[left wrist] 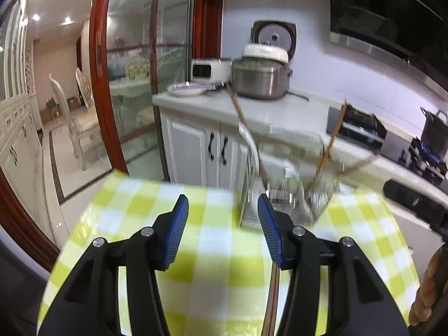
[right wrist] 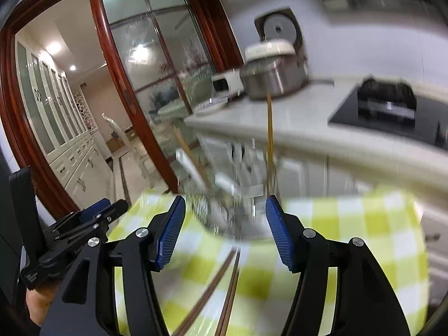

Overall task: Organize utensils
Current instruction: 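Drop the spoons into the wire rack by opening both tools, then lower both open tools toward the brown chopsticks on the cloth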

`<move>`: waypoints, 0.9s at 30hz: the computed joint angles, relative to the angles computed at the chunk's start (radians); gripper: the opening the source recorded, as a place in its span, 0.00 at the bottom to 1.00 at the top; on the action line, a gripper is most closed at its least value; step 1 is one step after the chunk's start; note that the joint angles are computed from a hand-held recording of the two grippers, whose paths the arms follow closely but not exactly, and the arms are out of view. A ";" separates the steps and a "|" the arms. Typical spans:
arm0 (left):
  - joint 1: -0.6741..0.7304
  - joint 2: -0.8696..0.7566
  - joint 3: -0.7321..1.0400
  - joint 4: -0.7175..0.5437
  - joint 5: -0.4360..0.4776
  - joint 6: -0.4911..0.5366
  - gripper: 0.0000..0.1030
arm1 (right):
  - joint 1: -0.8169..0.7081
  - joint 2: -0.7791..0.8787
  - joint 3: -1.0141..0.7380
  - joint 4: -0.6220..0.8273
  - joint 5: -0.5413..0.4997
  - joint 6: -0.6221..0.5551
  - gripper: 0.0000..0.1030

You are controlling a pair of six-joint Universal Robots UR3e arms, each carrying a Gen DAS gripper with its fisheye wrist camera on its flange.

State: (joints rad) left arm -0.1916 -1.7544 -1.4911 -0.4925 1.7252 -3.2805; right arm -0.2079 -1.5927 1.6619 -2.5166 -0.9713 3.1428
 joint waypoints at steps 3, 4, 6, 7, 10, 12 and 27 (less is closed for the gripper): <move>0.009 0.024 -0.128 0.040 -0.036 0.009 0.48 | 0.017 0.011 0.121 -0.002 -0.010 -0.014 0.56; 0.017 0.030 -0.163 0.055 -0.061 0.006 0.48 | 0.039 0.032 0.146 0.000 -0.032 -0.028 0.56; 0.019 0.026 -0.219 0.082 -0.086 0.013 0.48 | 0.079 0.064 0.174 -0.011 -0.077 -0.050 0.56; 0.020 0.021 -0.235 0.090 -0.101 0.025 0.48 | 0.104 0.088 0.178 -0.016 -0.108 -0.058 0.56; 0.021 -0.002 -0.265 0.106 -0.169 0.067 0.47 | 0.130 0.115 0.215 -0.046 -0.134 -0.064 0.56; 0.011 -0.019 -0.265 0.107 -0.170 0.077 0.47 | 0.146 0.133 0.215 -0.052 -0.159 -0.070 0.56; -0.040 -0.225 -0.098 0.024 -0.131 0.112 0.47 | 0.136 0.136 0.241 -0.068 -0.192 -0.139 0.56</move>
